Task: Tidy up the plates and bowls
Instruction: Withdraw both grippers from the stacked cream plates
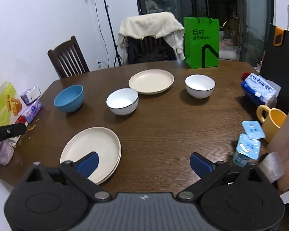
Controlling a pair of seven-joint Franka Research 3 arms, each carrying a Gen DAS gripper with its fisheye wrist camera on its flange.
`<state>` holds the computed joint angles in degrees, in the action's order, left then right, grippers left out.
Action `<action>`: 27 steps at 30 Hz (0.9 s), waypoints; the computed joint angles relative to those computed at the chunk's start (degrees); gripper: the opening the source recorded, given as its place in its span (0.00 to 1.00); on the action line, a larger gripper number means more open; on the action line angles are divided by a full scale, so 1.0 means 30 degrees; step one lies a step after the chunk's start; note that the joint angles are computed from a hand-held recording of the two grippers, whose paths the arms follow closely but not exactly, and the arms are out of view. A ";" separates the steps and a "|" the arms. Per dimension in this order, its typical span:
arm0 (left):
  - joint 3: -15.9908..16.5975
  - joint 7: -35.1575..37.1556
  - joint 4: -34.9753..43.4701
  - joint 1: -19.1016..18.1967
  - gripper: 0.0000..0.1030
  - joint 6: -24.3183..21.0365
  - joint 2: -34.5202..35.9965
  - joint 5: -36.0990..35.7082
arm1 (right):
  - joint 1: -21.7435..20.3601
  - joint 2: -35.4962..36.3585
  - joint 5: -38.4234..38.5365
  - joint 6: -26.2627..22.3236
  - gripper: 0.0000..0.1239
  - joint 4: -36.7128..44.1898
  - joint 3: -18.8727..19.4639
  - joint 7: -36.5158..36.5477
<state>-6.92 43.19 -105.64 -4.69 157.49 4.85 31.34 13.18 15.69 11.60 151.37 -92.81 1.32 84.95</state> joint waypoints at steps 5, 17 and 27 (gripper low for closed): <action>-0.0151 -0.0298 0.0729 -0.0330 1.00 -0.0572 0.0224 0.0388 | -0.0358 -0.0567 0.0601 -0.0289 0.82 -0.0274 0.0020 -0.0153; -0.0435 0.3032 0.4366 -0.0433 1.00 -0.0070 0.2735 -0.2579 | -0.0755 -0.0099 0.0955 0.0173 0.82 0.0763 -0.0135 0.0208; -0.0708 0.7050 1.2217 -0.0416 1.00 -0.3007 0.7505 -0.5772 | -0.0563 0.4088 -0.0448 -0.2165 0.82 0.7505 -0.0649 0.1970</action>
<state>-9.05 64.34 -68.99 -5.94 148.47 27.36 14.03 11.49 27.95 10.26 144.88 -70.29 -0.63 90.86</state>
